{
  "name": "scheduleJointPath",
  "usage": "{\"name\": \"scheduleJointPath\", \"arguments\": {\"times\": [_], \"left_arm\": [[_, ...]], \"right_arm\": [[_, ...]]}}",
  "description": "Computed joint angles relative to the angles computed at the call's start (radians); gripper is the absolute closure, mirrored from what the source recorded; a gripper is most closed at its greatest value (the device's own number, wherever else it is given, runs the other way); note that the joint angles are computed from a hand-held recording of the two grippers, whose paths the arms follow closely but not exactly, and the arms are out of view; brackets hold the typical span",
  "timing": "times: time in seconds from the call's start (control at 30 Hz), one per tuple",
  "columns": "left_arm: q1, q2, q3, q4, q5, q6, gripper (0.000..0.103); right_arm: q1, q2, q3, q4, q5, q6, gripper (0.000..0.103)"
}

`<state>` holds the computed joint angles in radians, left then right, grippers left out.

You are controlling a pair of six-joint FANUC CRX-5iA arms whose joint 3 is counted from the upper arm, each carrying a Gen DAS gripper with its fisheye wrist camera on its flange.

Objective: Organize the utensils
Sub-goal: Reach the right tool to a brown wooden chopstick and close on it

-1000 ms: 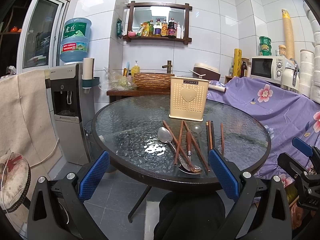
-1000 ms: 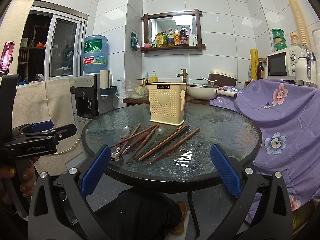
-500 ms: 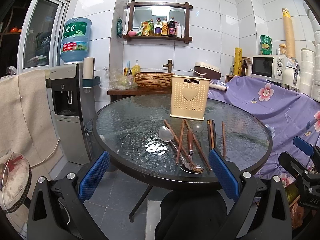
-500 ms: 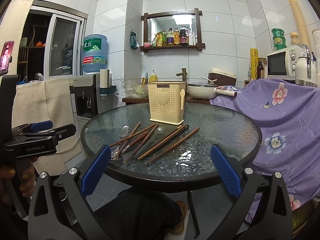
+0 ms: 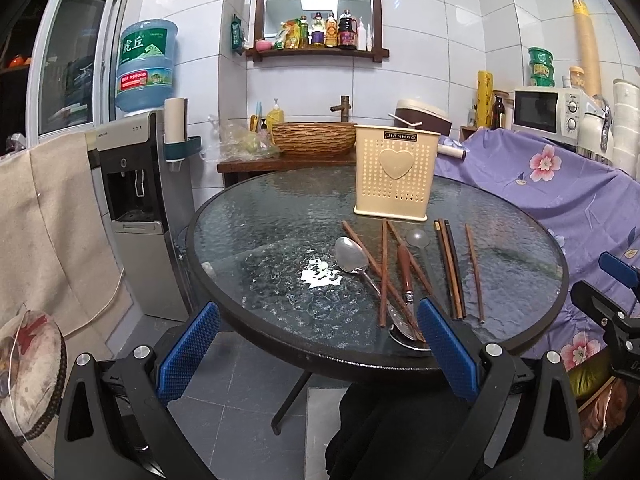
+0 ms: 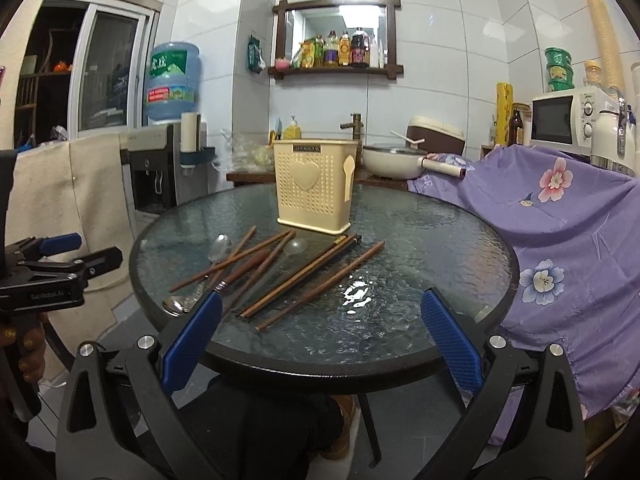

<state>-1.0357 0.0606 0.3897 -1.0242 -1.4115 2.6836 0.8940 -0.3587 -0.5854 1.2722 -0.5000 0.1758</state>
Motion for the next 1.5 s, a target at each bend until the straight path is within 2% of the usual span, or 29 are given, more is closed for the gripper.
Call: {"name": "scheduleJointPath", "arguments": {"times": [0.17, 0.33, 0.4, 0.57, 0.67, 0.77, 0.87, 0.97, 1.2, 1.37, 1.5], "left_arm": [[0.077, 0.005, 0.008, 0.069, 0.052, -0.073, 0.007], [0.173, 0.002, 0.003, 0.176, 0.132, -0.153, 0.012], [0.215, 0.008, 0.008, 0.224, 0.154, -0.195, 0.014], [0.299, 0.020, 0.008, 0.332, 0.201, -0.253, 0.018], [0.368, 0.035, 0.012, 0.430, 0.239, -0.303, 0.023], [0.396, 0.063, 0.047, 0.462, 0.232, -0.343, 0.027], [0.430, 0.080, 0.066, 0.512, 0.248, -0.377, 0.028], [0.466, 0.105, 0.093, 0.573, 0.253, -0.415, 0.031], [0.535, 0.198, 0.208, 0.694, 0.215, -0.472, 0.047], [0.551, 0.334, 0.400, 0.723, 0.087, -0.538, 0.051], [0.561, 0.406, 0.497, 0.748, 0.016, -0.567, 0.057]], "right_arm": [[0.005, 0.085, 0.129, -0.291, -0.008, 0.276, 0.005], [-0.004, 0.166, 0.249, -0.478, -0.043, 0.477, 0.007], [-0.013, 0.206, 0.327, -0.610, -0.088, 0.594, 0.015], [-0.071, 0.320, 0.528, -0.857, -0.208, 0.819, 0.024], [-0.118, 0.402, 0.660, -0.968, -0.302, 0.898, 0.035], [-0.177, 0.493, 0.815, -1.111, -0.405, 0.948, 0.046], [-0.213, 0.563, 0.928, -1.171, -0.477, 0.954, 0.051], [-0.212, 0.612, 0.999, -1.140, -0.511, 0.939, 0.053], [-0.218, 0.735, 1.180, -1.150, -0.645, 0.928, 0.066], [-0.228, 0.783, 1.255, -1.161, -0.704, 0.928, 0.067], [-0.241, 0.815, 1.310, -1.190, -0.745, 0.932, 0.067]]}}
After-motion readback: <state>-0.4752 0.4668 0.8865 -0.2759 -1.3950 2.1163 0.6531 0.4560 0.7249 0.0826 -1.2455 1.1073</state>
